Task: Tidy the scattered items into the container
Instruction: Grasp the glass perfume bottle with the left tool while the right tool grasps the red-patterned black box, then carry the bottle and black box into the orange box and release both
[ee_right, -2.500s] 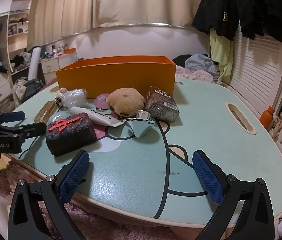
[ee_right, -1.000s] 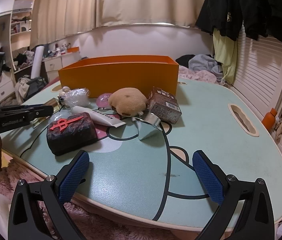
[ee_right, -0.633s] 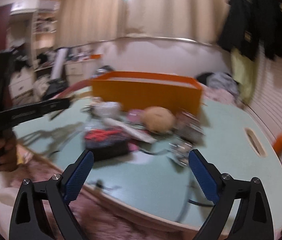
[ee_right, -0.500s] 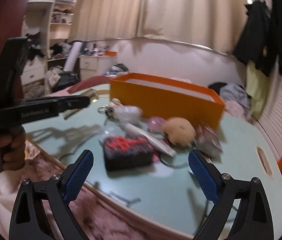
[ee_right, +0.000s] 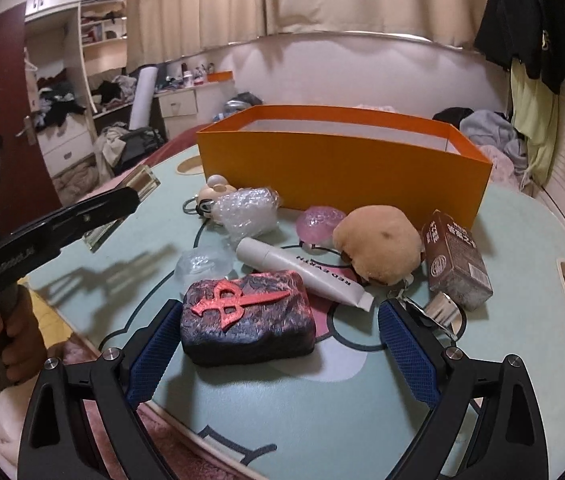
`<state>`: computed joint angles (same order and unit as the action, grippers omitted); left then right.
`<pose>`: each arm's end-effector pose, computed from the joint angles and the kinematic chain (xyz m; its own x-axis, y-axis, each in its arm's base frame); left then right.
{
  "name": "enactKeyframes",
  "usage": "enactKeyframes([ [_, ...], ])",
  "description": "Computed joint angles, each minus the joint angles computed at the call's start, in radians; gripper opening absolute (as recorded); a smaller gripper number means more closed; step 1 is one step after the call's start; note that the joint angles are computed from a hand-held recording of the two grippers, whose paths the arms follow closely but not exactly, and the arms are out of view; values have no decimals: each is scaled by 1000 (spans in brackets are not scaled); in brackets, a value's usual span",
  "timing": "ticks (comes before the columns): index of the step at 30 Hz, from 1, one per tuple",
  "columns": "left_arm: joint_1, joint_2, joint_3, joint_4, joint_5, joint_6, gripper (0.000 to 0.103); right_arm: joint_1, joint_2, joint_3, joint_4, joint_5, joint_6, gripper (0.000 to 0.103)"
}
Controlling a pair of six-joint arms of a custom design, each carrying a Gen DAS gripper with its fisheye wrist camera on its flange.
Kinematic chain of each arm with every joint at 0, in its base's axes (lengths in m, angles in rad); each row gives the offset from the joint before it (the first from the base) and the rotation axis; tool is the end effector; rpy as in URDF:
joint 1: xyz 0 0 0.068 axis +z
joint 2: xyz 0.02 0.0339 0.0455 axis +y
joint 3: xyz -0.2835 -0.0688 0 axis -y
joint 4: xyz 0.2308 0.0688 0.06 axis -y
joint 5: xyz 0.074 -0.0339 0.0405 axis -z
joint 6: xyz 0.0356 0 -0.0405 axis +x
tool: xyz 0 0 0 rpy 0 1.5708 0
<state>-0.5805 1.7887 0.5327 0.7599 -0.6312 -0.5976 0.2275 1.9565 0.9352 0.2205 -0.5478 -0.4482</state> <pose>0.2625 -0.1471 0.1405 -0.3340 -0.3242 -0.8851 -0.2167 0.9403 -0.2626 0.3573 0.1017 0.1357 -0.3938 -0.4709 -0.7894 -0.7949 0.6057 0.0353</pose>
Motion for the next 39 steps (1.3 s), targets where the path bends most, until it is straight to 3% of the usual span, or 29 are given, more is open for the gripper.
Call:
enactKeyframes([
  [2,-3,2,1,0,-4,-1,19,12,-1,4,-10,9,-6,89],
  [4,-6,1,-1,1,-9,0,19,22,-1,3,-22,14,-31,62],
  [6,-9,0,-5,8,-16,0,19,29,-16,-39,33,25,-52,61],
  [15,-27,-43,0,-10,-62,30,19,-45,-97,-94,108,-119,-27,61],
  [18,7,-90,57,-99,-5,50,19,-58,-120,-64,130,-120,23,61],
  [23,75,-136,226,-252,60,172,19,-57,-66,173,77,-63,176,61],
  [27,173,-87,460,-448,122,239,19,-42,74,494,-133,-12,206,61],
  [32,314,88,768,-691,333,231,19,-1,278,881,-389,57,222,61],
  [36,380,176,732,-552,515,146,19,-7,364,955,-395,13,273,61],
  [39,396,217,715,-523,551,100,19,-10,409,1012,-444,-5,264,61],
])
